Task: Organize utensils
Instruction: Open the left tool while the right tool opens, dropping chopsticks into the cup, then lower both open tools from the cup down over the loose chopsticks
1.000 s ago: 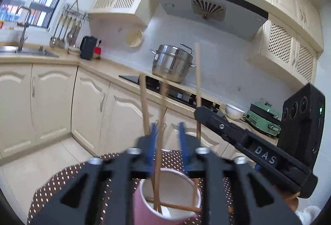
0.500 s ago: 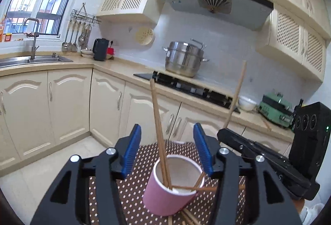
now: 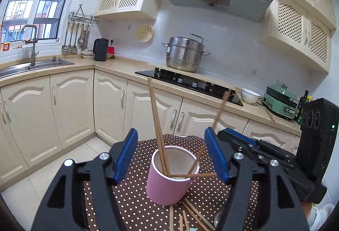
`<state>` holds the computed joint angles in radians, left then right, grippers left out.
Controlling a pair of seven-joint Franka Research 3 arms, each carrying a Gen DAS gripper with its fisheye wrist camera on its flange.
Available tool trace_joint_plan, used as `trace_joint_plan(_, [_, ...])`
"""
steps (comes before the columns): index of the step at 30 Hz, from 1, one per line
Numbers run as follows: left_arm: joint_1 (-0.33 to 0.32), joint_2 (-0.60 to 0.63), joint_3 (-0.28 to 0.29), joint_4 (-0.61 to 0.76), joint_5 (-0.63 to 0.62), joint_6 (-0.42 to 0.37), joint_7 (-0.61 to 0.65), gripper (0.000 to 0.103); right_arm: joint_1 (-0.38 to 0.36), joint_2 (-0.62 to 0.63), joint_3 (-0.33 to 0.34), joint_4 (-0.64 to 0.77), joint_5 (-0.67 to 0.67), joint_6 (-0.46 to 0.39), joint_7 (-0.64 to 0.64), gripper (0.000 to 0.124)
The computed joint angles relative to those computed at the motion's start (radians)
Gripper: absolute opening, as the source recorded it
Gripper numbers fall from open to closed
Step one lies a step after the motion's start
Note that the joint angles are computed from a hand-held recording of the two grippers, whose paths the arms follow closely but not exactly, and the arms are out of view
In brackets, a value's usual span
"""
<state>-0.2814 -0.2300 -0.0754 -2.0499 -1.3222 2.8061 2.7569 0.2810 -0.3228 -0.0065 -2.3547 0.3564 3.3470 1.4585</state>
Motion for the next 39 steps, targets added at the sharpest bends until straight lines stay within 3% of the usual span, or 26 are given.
trace_joint_plan(2, [0.000,-0.017,0.003,-0.012,0.001,-0.004,0.000,0.065,-0.063,-0.012,0.064,-0.008,0.011,0.009,0.004,0.047])
trace_joint_plan(5, [-0.002,-0.041,0.008,-0.029,0.015,-0.007,-0.010,0.066,-0.137,-0.033,0.138,-0.013,0.024,0.002,0.009,0.047])
trace_joint_plan(8, [-0.009,-0.067,0.022,-0.042,0.032,-0.016,-0.027,0.066,-0.197,-0.057,0.202,-0.022,0.036,0.008,0.023,0.059])
trace_joint_plan(12, [-0.024,-0.105,0.039,-0.066,0.041,-0.018,-0.032,0.068,-0.235,-0.090,0.243,-0.031,0.039,-0.003,0.039,0.066])
trace_joint_plan(24, [-0.091,-0.217,0.088,-0.150,0.161,-0.008,-0.118,0.069,-0.365,-0.249,0.349,-0.110,0.019,-0.072,0.169,0.071])
trace_joint_plan(30, [-0.129,-0.263,0.107,-0.202,0.262,-0.006,-0.200,0.069,-0.370,-0.345,0.339,-0.181,-0.017,-0.127,0.253,0.073])
trace_joint_plan(39, [-0.144,-0.289,0.149,-0.261,0.444,-0.129,-0.320,0.074,-0.338,-0.468,0.294,-0.292,-0.085,-0.218,0.344,0.074])
